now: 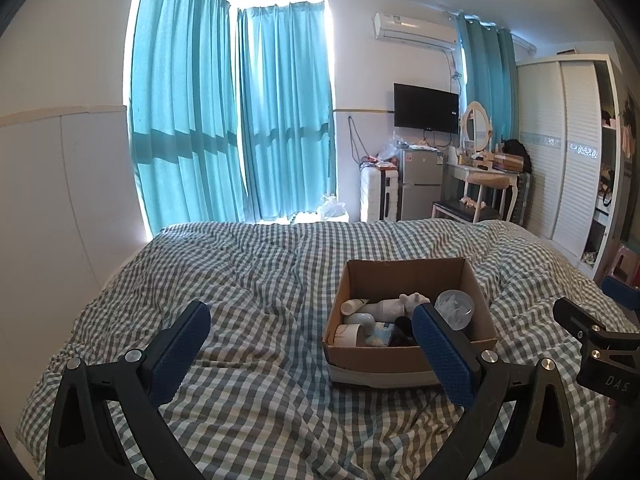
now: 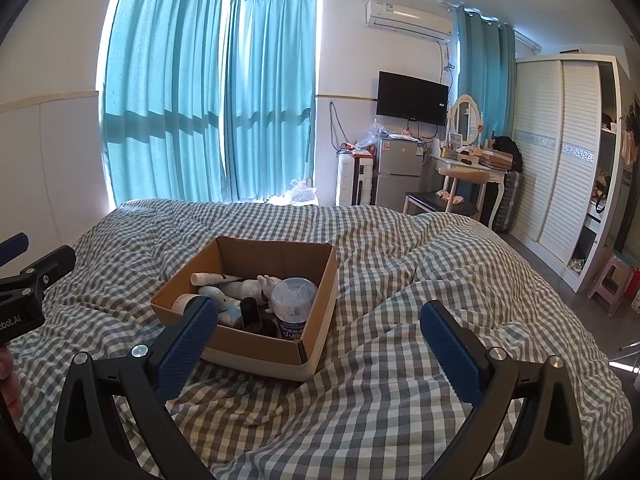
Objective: Organize objects
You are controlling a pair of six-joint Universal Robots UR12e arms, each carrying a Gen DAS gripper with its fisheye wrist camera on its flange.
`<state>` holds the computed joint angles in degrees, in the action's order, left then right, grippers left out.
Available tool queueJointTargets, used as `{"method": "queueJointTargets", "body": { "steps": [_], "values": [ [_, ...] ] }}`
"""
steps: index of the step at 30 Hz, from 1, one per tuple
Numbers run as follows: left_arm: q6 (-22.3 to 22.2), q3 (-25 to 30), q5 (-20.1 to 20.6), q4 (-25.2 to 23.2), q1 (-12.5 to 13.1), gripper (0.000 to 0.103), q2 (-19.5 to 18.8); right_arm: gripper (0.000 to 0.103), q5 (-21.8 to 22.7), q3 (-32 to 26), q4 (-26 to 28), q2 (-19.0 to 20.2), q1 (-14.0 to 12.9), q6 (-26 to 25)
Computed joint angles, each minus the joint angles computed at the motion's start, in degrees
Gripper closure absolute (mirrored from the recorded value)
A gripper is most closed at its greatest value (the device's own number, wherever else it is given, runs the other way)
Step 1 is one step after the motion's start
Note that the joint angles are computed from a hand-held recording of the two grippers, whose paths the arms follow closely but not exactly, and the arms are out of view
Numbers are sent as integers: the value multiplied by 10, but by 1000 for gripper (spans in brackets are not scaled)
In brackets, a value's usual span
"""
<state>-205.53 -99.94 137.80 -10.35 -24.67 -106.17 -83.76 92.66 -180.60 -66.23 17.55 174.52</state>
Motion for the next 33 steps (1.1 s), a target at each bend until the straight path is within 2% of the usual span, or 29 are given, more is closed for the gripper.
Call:
{"method": "queueJointTargets", "body": {
  "steps": [16,33],
  "values": [
    [-13,0,13,-16,-3,0,0,1,-1,2,3,0,2,1],
    [0,-1,16,-12,-5,0,1,1,-3,1,6,0,3,-1]
  ]
}}
